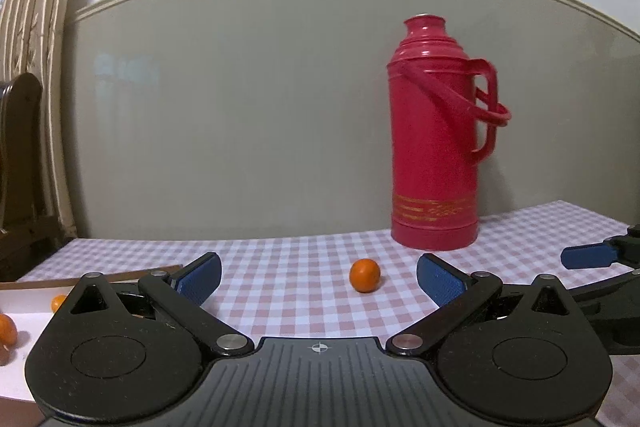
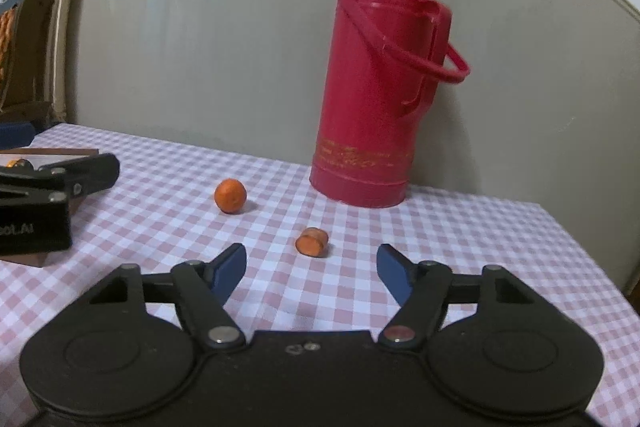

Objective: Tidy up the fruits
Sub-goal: 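Grasp an orange with the left tool while the right tool grasps a cut orange piece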

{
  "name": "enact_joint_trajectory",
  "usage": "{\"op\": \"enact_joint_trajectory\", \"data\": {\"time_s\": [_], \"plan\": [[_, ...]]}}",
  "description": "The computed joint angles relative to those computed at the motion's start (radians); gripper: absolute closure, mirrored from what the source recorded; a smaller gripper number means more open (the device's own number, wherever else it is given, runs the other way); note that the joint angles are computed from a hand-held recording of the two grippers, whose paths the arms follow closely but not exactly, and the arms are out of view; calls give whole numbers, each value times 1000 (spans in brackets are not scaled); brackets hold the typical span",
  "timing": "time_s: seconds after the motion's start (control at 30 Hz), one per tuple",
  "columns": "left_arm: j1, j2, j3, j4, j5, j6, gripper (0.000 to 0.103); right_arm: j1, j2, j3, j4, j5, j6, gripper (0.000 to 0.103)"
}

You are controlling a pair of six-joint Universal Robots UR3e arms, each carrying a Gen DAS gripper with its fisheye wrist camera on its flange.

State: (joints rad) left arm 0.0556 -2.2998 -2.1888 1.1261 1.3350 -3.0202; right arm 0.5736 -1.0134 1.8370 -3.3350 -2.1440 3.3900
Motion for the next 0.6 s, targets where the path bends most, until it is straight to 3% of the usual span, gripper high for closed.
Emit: {"op": "enact_joint_trajectory", "data": {"time_s": [0.6], "plan": [[-67, -138, 314, -264, 60, -5, 0, -153, 177, -238, 125, 147, -42, 49]]}}
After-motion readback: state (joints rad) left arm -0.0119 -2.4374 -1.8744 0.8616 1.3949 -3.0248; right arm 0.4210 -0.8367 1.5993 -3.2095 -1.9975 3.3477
